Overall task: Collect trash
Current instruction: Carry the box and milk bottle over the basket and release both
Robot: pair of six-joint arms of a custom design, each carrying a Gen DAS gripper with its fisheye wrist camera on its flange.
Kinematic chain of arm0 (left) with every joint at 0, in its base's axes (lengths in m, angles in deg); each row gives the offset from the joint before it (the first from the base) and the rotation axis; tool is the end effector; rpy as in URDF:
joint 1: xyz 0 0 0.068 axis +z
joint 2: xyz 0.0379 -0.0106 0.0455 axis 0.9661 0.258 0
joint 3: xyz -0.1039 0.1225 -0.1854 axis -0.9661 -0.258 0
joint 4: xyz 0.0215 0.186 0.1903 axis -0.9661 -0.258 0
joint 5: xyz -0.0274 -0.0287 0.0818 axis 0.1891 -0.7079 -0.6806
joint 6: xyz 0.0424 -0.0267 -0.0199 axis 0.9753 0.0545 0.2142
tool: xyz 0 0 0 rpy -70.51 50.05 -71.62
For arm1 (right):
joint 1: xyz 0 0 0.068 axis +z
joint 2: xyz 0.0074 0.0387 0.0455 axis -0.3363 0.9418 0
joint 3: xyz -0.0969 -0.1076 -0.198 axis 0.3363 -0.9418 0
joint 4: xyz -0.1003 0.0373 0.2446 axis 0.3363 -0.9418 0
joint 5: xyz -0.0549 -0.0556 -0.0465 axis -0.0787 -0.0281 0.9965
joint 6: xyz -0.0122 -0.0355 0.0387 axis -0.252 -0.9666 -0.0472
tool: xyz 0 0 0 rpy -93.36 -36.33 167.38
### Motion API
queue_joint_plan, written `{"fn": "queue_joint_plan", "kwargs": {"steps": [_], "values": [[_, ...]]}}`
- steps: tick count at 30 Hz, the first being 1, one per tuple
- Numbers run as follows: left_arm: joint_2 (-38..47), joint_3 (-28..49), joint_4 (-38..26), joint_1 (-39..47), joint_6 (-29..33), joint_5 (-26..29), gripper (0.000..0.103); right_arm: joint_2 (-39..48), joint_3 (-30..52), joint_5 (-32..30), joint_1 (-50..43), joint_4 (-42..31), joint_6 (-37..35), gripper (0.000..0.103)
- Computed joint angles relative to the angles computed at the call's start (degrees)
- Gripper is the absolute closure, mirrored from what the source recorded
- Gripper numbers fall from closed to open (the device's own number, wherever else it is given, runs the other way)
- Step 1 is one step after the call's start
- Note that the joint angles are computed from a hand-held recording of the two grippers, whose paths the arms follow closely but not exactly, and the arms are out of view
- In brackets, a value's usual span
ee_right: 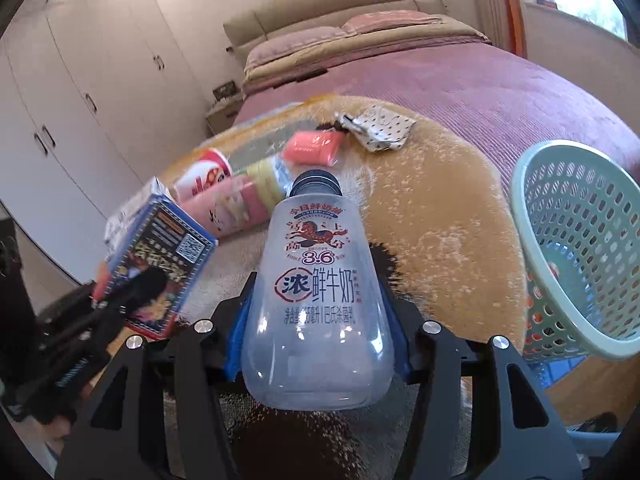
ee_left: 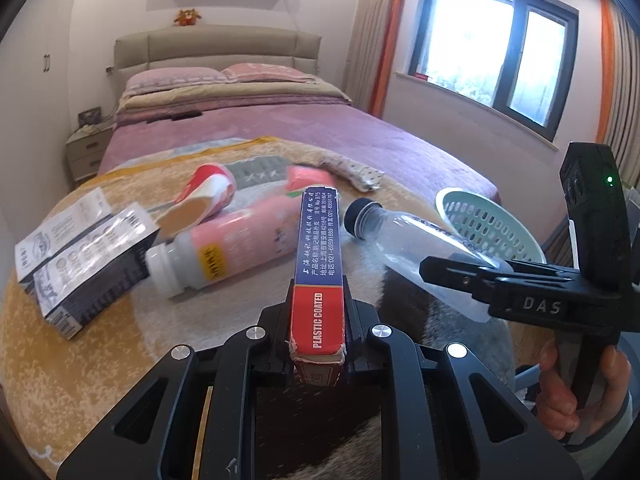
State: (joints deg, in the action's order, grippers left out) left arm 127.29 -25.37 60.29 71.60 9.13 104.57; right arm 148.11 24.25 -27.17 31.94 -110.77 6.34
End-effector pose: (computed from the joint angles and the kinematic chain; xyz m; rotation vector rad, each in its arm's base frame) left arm 0.2744 -0.0352 0.1782 0.6533 2.1781 -0.5272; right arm 0.2245 0.2562 0.2001 0.3045 2.3114 0.3370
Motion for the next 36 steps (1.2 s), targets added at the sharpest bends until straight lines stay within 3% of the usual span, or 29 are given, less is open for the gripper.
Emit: {"fn": "queue_joint_plan", "kwargs": {"steps": [7, 16, 25, 36], "values": [[-1.8, 0.35, 0.82, -6.94, -2.07, -3.07, 0.087, -9.63, -6.48, 4.69, 0.44, -0.56, 0.76, 0.051], [1.9, 4.59, 3.62, -19.19, -4.61, -7.13, 0.087, -25.81, -16.69, 9.6, -1.88, -7.35, 5.65, 0.051], [16.53, 16.61, 4.44, -29.96, -9.03, -9.19, 0.087, -37.29, -24.22, 6.36, -14.4, -12.51, 3.82, 0.051], [36.09, 35.31, 1.25, -38.42, -10.61, -11.72, 0.087, -41.31, -34.22, -5.59, -34.11, -6.58, -0.71, 0.051]]}}
